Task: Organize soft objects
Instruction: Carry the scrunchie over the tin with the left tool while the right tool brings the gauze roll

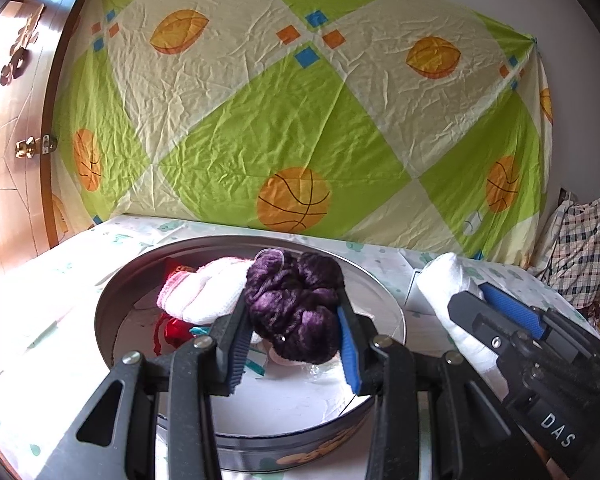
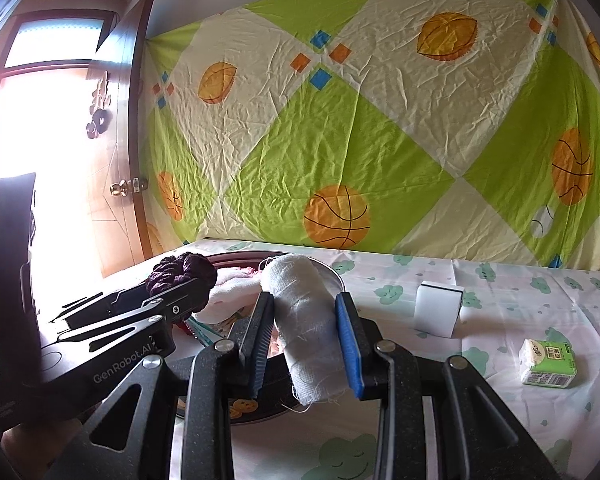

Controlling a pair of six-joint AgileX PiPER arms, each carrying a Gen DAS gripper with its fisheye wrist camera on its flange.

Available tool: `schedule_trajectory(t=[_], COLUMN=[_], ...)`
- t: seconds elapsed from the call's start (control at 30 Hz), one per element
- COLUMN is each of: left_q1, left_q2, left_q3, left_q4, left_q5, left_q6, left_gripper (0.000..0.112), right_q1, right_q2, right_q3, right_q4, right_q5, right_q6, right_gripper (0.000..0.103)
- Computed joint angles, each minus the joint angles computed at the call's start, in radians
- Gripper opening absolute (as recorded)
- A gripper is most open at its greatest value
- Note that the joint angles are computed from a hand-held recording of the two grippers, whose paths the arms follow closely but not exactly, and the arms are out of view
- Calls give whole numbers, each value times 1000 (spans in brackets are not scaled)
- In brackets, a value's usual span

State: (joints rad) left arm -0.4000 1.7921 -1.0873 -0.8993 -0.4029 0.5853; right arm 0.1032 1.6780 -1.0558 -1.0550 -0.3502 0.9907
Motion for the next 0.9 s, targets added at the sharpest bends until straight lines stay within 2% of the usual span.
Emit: schedule_trajectory(t=[0.9], left_q1=[43], left_q2=[-22], left_q3=[27], left_q4=[4], left_q5=[1], left_q6=[3], left_gripper=[37], right_q1=[44], right_q2=[34], right_q3=[-37], right_q4=[-11], right_q5=[12], right_q6=[10], right_gripper=[34])
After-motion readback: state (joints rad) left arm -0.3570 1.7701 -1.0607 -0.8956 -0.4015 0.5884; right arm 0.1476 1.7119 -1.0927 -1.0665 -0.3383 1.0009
